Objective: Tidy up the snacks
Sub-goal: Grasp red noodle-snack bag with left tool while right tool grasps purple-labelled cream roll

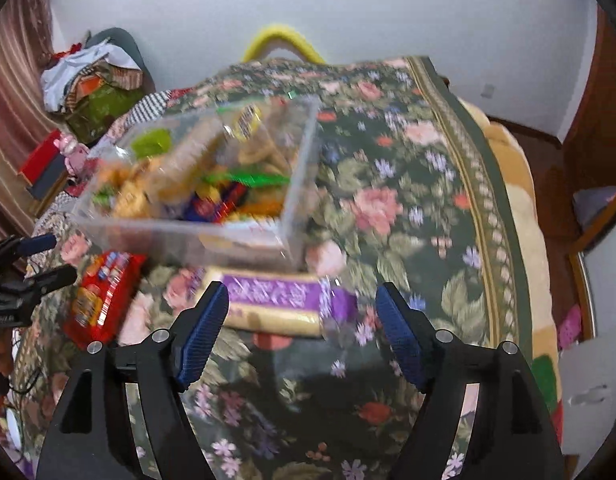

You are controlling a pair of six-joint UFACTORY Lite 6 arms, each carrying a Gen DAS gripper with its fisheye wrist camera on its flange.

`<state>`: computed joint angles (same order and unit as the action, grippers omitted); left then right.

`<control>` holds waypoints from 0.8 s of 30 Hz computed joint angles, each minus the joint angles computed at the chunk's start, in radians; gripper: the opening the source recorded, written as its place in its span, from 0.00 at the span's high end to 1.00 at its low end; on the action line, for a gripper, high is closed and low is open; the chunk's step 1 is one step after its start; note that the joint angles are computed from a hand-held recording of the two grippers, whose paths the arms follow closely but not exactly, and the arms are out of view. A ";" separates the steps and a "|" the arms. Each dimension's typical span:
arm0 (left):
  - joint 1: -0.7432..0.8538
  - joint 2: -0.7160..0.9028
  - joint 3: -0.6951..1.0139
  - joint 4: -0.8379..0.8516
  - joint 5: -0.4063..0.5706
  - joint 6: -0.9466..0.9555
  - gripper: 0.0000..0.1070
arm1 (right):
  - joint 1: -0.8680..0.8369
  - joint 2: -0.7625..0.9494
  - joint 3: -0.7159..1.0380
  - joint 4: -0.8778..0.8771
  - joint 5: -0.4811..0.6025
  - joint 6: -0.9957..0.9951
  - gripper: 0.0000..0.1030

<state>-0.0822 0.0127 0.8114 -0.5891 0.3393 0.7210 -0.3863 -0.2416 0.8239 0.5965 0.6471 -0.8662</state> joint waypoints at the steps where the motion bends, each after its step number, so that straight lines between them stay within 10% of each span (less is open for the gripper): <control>1: -0.006 0.014 -0.002 -0.033 0.001 0.024 0.14 | -0.004 0.002 -0.013 0.012 -0.001 -0.009 0.29; 10: -0.084 0.156 0.015 -0.078 -0.042 -0.008 0.14 | 0.040 0.021 -0.099 0.067 -0.084 -0.038 0.33; 18: -0.089 0.180 -0.010 -0.223 -0.066 0.135 0.12 | 0.036 -0.086 -0.182 0.084 0.060 -0.098 0.50; 24: -0.041 0.117 -0.067 -0.343 -0.050 0.300 0.31 | 0.079 -0.164 -0.196 0.050 0.099 -0.061 0.50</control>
